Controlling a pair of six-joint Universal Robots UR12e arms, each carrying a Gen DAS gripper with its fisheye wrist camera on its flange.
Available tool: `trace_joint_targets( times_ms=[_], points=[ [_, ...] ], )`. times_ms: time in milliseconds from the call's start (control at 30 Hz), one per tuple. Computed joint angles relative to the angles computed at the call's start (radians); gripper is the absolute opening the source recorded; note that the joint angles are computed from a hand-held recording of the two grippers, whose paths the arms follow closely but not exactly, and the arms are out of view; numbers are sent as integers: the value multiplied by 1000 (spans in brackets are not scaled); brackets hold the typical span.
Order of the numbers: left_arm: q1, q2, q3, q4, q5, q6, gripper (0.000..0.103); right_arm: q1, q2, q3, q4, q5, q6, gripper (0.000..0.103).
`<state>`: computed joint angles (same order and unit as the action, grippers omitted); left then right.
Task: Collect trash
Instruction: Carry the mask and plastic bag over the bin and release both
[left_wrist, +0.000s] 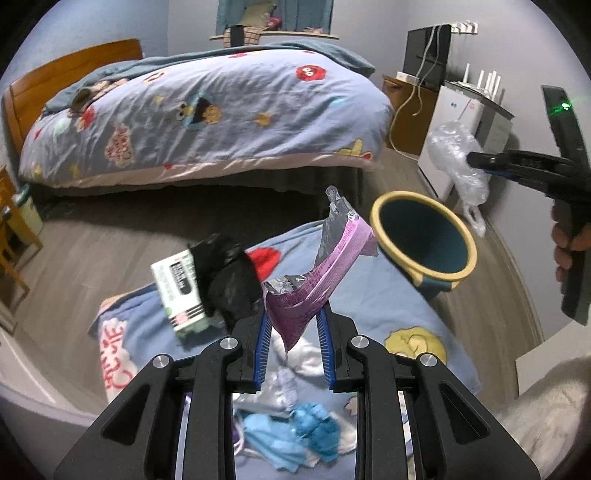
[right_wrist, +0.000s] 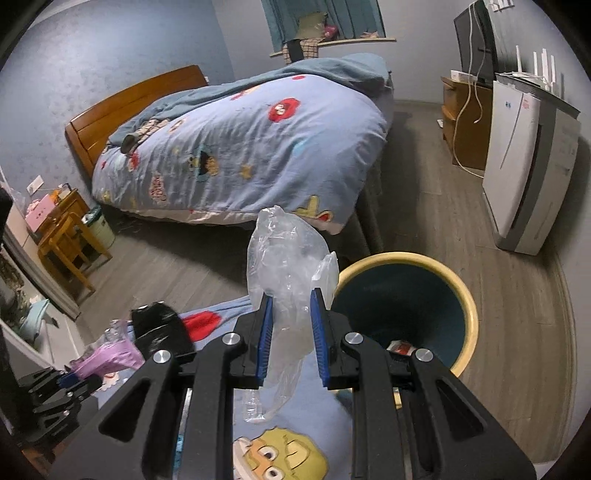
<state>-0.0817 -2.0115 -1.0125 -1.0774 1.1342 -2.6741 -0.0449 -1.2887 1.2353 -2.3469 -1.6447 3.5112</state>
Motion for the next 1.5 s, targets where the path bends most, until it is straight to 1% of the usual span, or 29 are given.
trace_joint_targets(
  times_ms=[33,100,200,333,500,633,767,867,967,1200,1300,1367,1400,1433,1467,1500],
  points=[
    [-7,-3,4,1,5,7,25,-5,3,0,4,-6,2,19],
    [-20,-12,16,0,9,15,25,-23,6,8,11,8,28,19],
    [-41,-37,49,-33,-6,-1,25,-40,7,19,27,32,66,19],
    [-73,-70,88,-49,-9,-5,25,-51,12,22,38,22,74,19],
    [-108,-109,135,-61,7,19,25,-73,14,33,67,27,106,19],
    [-137,-161,208,-117,26,25,25,-90,14,49,92,12,142,20],
    [-165,-207,267,-164,54,35,25,-106,20,59,128,28,188,20],
    [-187,-243,311,-206,82,41,25,-111,22,64,150,9,205,20],
    [-201,-269,345,-233,89,34,25,-116,23,72,164,0,228,20],
    [-225,-308,388,-230,103,30,25,-130,18,92,157,-8,272,20],
    [-235,-322,405,-225,113,40,25,-132,15,98,140,-13,284,20],
    [-237,-324,405,-219,105,41,25,-133,12,104,116,-11,286,22],
    [-237,-324,403,-214,101,39,29,-133,12,104,107,-13,287,28],
    [-238,-319,393,-197,98,37,39,-134,11,107,98,-14,291,34],
    [-239,-315,384,-182,99,37,47,-134,10,110,90,-16,294,47],
    [-239,-306,364,-152,99,42,62,-135,9,111,87,-19,298,53]
  ],
)
